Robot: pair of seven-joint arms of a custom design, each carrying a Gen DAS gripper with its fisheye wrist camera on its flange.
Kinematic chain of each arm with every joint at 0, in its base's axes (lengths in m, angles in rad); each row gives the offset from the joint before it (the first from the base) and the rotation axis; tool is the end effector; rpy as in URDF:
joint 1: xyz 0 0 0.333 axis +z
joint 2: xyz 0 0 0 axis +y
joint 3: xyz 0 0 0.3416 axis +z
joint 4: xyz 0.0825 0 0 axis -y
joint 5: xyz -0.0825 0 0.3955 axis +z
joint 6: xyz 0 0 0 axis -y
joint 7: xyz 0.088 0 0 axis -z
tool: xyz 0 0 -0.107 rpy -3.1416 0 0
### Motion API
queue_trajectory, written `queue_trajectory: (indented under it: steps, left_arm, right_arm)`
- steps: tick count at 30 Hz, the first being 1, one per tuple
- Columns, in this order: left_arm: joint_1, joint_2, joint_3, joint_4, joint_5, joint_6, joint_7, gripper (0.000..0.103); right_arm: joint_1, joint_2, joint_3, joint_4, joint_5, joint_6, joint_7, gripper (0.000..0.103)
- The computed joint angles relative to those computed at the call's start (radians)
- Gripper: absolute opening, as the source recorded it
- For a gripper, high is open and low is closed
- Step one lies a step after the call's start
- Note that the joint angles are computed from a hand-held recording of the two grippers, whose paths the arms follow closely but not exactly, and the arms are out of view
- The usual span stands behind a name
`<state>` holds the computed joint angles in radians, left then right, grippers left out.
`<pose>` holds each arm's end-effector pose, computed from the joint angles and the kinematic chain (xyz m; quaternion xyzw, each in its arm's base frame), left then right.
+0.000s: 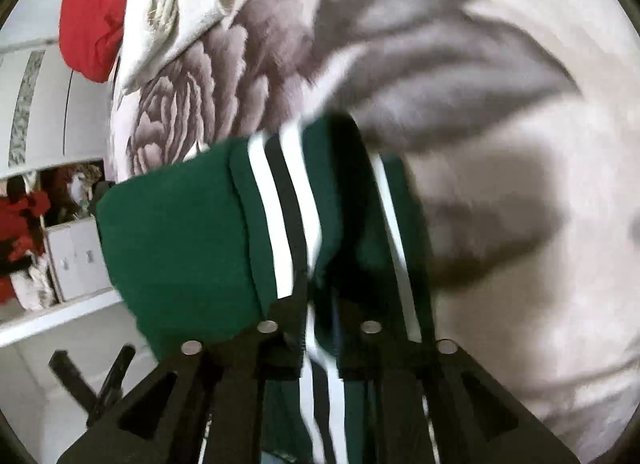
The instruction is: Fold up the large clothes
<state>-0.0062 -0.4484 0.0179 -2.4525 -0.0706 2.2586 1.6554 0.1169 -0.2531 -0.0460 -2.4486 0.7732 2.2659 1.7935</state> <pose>0.4320 0.0037 0.5041 -0.6883 0.7134 -0.1102 0.0710 0.4606 0.0504 0.4255 -0.4270 0.8514 0.2250 0.2056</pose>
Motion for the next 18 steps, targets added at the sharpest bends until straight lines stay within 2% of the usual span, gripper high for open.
queue_trajectory:
  steps: [3,4,7,10,12,14,15,16,17,18]
  left_arm:
    - [-0.033,0.121,0.014,0.093,-0.067,0.025,0.062,0.089]
    - [-0.039,0.164,0.011,0.127,-0.090,0.032,0.085,0.089]
    - [-0.045,0.320,-0.026,0.255,-0.140,0.046,0.143,0.089]
    - [-0.033,0.443,-0.081,0.349,-0.118,0.084,0.164,0.089]
    - [-0.026,0.514,-0.108,0.403,-0.076,0.077,0.152,0.091]
    - [-0.016,0.558,-0.127,0.437,-0.057,0.058,0.143,0.091]
    - [-0.010,0.566,-0.134,0.440,-0.054,0.057,0.142,0.091]
    - [-0.003,0.573,-0.140,0.442,-0.063,0.056,0.149,0.091]
    - [0.003,0.578,-0.146,0.441,-0.072,0.055,0.159,0.091]
    - [0.008,0.580,-0.150,0.441,-0.081,0.054,0.166,0.091]
  right_arm:
    - [-0.012,-0.120,0.007,-0.116,0.057,0.027,0.019,0.027]
    - [0.018,-0.143,-0.017,-0.142,0.081,0.075,0.014,0.031]
    - [0.021,-0.130,-0.042,-0.162,0.190,0.140,-0.034,0.039]
    - [0.041,-0.044,-0.074,-0.119,0.344,0.181,-0.145,0.046]
    - [0.040,0.033,-0.088,-0.074,0.456,0.158,-0.235,0.049]
    - [0.024,0.114,-0.093,-0.033,0.584,0.098,-0.306,0.049]
    - [0.021,0.145,-0.075,-0.007,0.620,0.107,-0.322,0.047]
    - [0.015,0.164,-0.052,0.016,0.586,0.133,-0.300,0.022]
    - [0.011,0.171,-0.027,0.038,0.488,0.179,-0.235,0.004]
    - [0.009,0.180,-0.010,0.051,0.428,0.224,-0.176,0.004]
